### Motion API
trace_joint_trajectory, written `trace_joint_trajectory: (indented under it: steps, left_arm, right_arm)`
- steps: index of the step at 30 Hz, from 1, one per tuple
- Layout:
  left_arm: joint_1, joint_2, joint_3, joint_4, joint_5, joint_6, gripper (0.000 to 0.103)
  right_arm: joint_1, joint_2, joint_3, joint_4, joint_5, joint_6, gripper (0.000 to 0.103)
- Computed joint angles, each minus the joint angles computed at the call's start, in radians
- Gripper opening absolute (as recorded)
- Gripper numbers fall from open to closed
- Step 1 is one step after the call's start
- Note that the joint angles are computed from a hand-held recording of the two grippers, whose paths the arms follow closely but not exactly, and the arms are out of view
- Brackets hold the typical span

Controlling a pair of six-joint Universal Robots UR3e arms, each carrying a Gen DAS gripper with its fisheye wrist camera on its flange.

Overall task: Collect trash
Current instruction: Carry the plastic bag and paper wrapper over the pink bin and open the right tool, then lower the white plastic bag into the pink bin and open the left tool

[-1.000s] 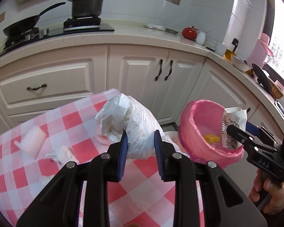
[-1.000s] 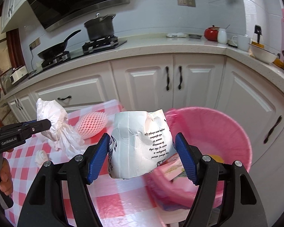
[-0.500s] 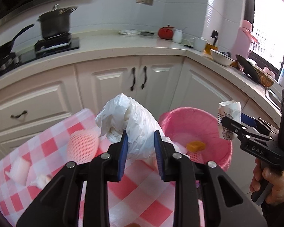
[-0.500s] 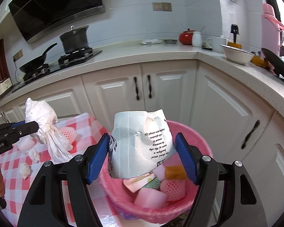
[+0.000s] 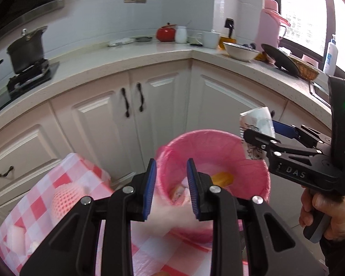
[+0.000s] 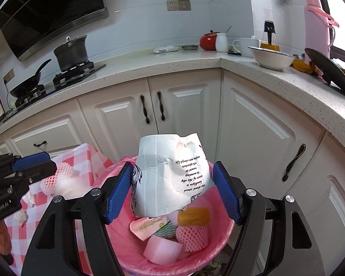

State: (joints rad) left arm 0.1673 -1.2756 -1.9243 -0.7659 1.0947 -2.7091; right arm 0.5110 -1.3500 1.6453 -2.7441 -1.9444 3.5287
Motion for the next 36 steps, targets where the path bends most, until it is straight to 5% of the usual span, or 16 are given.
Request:
trace_joint_trajectory:
  steps: [9,12,17,19,21,26,27,31,36]
  left_arm:
    - [0.016,-0.026,-0.016,0.022,-0.005,-0.024,0.029]
    - [0.078,0.018,-0.037,-0.023,-0.035,0.004,0.042]
    - [0.235,0.160,-0.137,-0.143,-0.102,0.079,0.050]
    - [0.318,0.241,-0.202,-0.220,-0.117,0.120,0.062]
    - [0.374,0.298,-0.262,-0.297,-0.081,0.145,0.069]
    - [0.374,0.248,-0.372,-0.310,0.070,0.116,0.069]
    - [0.375,0.226,-0.384,-0.300,0.088,0.107,0.067]
    - [0.411,0.217,-0.402,-0.303,0.069,0.133,0.029]
    - [0.413,0.310,-0.350,-0.339,0.025,0.160,0.023]
  right_arm:
    - [-0.008,0.006,0.029,-0.011,0.006,0.004,0.070]
    - [-0.006,0.012,0.035,-0.011,0.009,0.010,0.070]
    - [0.016,0.009,0.065,-0.038,-0.007,0.025,0.073]
    - [0.029,0.003,0.084,-0.046,-0.018,0.033,0.075]
    - [0.031,-0.003,0.101,-0.050,-0.014,0.044,0.075]
    - [0.041,-0.002,0.112,-0.047,-0.009,0.055,0.075]
    - [0.045,-0.001,0.109,-0.046,-0.011,0.054,0.075]
    - [0.065,-0.008,0.098,-0.035,-0.027,0.045,0.075]
    - [0.063,-0.035,0.123,-0.041,-0.037,0.055,0.075]
